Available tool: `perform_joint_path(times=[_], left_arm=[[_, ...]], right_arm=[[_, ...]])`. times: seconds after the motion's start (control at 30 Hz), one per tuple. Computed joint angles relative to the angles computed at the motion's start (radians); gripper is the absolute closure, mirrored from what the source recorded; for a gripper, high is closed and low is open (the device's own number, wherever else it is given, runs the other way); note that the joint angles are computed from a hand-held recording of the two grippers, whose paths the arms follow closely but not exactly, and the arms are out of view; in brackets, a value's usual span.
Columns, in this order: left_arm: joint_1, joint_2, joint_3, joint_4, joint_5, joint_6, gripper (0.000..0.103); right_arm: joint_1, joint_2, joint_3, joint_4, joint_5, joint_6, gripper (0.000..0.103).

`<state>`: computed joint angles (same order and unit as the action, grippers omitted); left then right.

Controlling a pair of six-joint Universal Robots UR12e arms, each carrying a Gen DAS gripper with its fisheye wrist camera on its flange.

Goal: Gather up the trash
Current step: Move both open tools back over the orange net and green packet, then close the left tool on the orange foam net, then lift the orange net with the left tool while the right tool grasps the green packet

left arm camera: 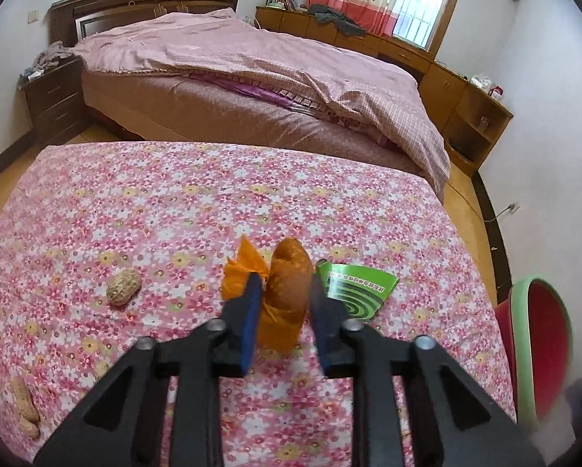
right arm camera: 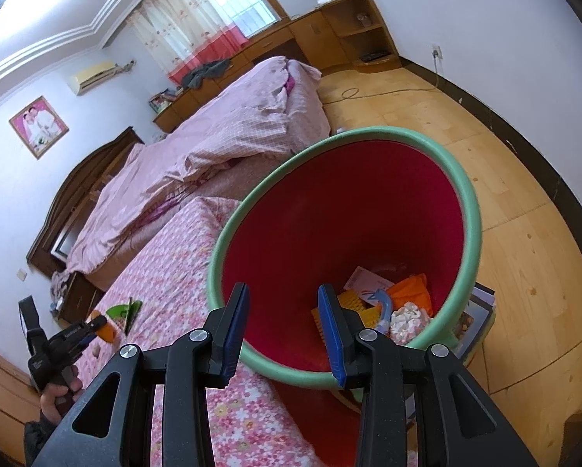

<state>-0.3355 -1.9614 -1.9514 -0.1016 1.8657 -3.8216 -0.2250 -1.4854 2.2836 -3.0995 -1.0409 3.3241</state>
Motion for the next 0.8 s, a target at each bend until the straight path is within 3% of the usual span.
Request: perform_joint_path(times=[0.4, 0.8], left_arm=[[0.021, 0.088, -0.145, 0.177, -0.047, -0.019, 0.086], [0.076, 0.13, -0.249, 0.341, -0.04, -0.083, 0.086]], right_arm=[[0.075, -0.007, -0.031, 0.026, -0.024, -0.052, 0.066], [0.235, 0.036, -0.104, 0.086, -0.057, -0.166, 0.064]])
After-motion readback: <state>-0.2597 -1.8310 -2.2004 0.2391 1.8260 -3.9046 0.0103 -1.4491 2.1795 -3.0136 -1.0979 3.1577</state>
